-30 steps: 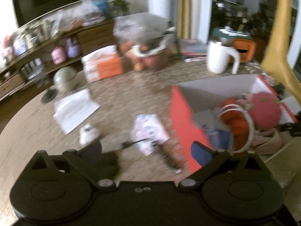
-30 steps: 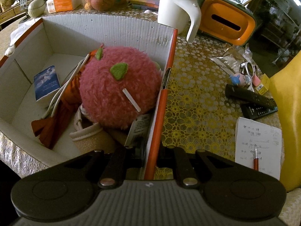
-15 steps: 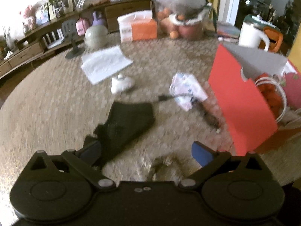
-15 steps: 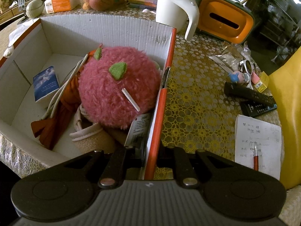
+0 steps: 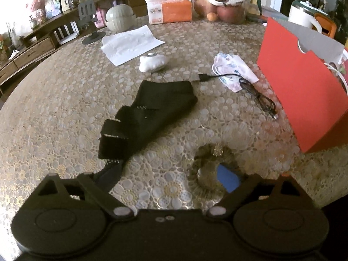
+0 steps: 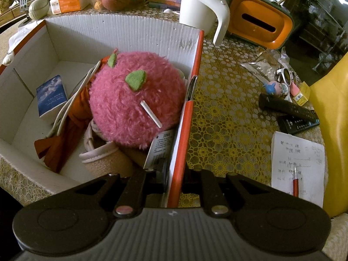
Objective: Organize objects
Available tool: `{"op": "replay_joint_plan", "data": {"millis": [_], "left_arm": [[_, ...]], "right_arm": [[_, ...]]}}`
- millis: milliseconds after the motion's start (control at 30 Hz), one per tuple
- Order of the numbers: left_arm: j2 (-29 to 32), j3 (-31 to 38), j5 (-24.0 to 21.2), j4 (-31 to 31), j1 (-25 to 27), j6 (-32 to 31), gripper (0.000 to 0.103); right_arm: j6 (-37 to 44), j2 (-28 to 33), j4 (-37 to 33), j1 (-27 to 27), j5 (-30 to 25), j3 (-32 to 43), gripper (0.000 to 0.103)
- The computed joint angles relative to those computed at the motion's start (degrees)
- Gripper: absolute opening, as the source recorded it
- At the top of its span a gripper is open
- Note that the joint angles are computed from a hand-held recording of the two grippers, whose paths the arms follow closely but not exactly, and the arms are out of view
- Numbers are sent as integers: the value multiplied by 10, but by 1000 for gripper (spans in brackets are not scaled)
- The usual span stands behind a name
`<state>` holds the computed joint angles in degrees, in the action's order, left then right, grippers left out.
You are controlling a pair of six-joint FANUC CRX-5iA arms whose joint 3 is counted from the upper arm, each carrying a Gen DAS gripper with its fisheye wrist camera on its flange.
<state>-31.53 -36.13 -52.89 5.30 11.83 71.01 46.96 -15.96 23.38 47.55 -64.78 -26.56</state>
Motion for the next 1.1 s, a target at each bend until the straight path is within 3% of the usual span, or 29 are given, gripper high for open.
{"op": "replay_joint_plan", "data": {"millis": [100,267,500,600,667,900,1100], "left_arm": [[5,-1,0,-5,-4,-2,82],[2,-14,3,21,6,-28,72],[4,-25,-5,78,19,-71,39],[12,-16,-8,73,9,-68,25],[17,-12,-11,78,10,-68,11],[15,-1,-5,69,-7,-46,6],[-6,-3,-8,124,-2,-78,6]], "right_arm": [[0,0,0,0,0,0,11],[1,0,0,0,0,0,11],[0,0,0,0,0,0,11],[0,0,-1,0,0,0,11],[0,0,0,0,1,0,11],[-1,-1,1,0,2,-1,11],[-5,-6,4,2,5,-8,11]]}}
